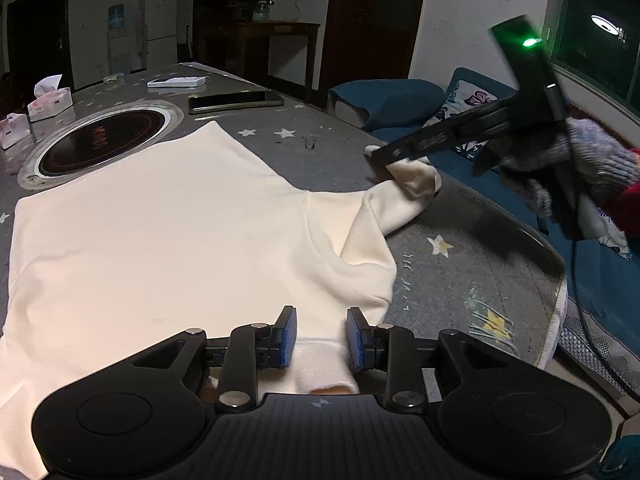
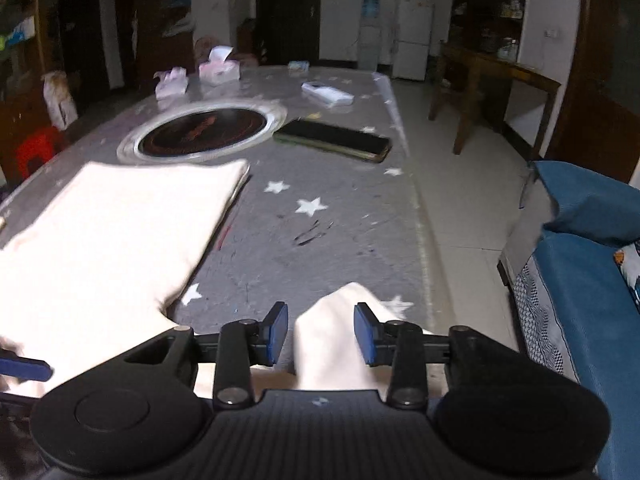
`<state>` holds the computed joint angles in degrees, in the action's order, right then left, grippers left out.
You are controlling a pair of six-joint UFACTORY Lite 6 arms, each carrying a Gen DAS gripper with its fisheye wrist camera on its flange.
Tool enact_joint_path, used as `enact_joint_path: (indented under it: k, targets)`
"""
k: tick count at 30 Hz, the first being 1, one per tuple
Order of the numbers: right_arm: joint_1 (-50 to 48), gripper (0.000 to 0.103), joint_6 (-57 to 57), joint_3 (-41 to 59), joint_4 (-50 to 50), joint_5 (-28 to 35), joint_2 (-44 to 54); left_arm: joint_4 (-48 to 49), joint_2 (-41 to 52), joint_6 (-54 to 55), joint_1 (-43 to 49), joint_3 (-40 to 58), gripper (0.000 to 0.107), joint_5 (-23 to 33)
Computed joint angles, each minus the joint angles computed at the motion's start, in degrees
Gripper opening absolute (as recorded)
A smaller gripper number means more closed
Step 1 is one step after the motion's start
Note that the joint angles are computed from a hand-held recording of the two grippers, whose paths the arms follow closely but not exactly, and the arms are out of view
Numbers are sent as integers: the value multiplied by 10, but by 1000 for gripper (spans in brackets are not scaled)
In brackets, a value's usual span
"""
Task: Fold clothes
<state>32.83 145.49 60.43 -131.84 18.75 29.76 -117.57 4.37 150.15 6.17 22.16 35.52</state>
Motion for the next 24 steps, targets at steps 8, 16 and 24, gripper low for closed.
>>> enact_joint_path:
  k: [8, 16, 24]
  targets:
    - [3, 13, -100, 12, 102, 34, 20, 1, 5, -5, -13, 10, 35, -1]
    - [-6, 13, -31, -123, 76, 97, -80, 6, 9, -5, -24, 11, 39, -1]
    - [-18, 14, 94, -263, 49, 140, -156, 0, 2, -8, -50, 21, 39, -2]
